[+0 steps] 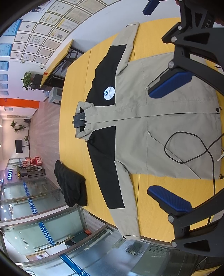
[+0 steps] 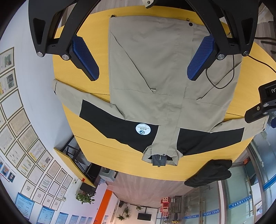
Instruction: Fold clothes
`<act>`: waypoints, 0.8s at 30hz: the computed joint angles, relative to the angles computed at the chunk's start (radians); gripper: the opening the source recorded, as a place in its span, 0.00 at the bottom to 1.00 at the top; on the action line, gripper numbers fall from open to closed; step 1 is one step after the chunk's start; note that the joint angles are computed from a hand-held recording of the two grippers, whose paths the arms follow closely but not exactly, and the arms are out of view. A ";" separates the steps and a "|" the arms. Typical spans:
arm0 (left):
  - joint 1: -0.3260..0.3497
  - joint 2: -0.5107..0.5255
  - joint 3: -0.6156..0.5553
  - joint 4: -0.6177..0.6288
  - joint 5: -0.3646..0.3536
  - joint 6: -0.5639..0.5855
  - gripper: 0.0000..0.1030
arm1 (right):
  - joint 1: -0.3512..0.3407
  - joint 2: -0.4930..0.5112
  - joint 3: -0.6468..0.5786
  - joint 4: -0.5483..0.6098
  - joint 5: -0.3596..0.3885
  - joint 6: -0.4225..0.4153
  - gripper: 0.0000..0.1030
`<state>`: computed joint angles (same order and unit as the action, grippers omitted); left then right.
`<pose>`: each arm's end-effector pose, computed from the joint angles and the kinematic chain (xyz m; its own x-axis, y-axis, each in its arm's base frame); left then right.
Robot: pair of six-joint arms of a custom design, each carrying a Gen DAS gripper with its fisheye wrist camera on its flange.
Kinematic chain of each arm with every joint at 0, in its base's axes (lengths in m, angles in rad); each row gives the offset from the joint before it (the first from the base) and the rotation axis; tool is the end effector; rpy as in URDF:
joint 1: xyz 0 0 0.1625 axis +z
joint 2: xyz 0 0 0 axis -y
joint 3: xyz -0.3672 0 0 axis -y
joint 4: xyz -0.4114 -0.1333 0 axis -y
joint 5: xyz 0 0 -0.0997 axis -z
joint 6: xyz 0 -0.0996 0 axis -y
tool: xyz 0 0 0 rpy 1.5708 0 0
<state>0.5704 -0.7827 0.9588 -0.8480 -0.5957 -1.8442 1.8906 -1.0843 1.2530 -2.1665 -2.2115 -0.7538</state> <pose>-0.4590 -0.5508 0.2366 -0.5699 -0.5456 -0.6144 0.0918 0.7008 -0.7074 0.2904 -0.6423 0.3866 -0.4158 -0.6038 0.6801 -0.7828 0.6183 0.0704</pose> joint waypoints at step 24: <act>-0.001 -0.002 0.024 -0.055 0.001 0.046 1.00 | -0.004 -0.012 0.016 -0.010 -0.015 0.017 1.00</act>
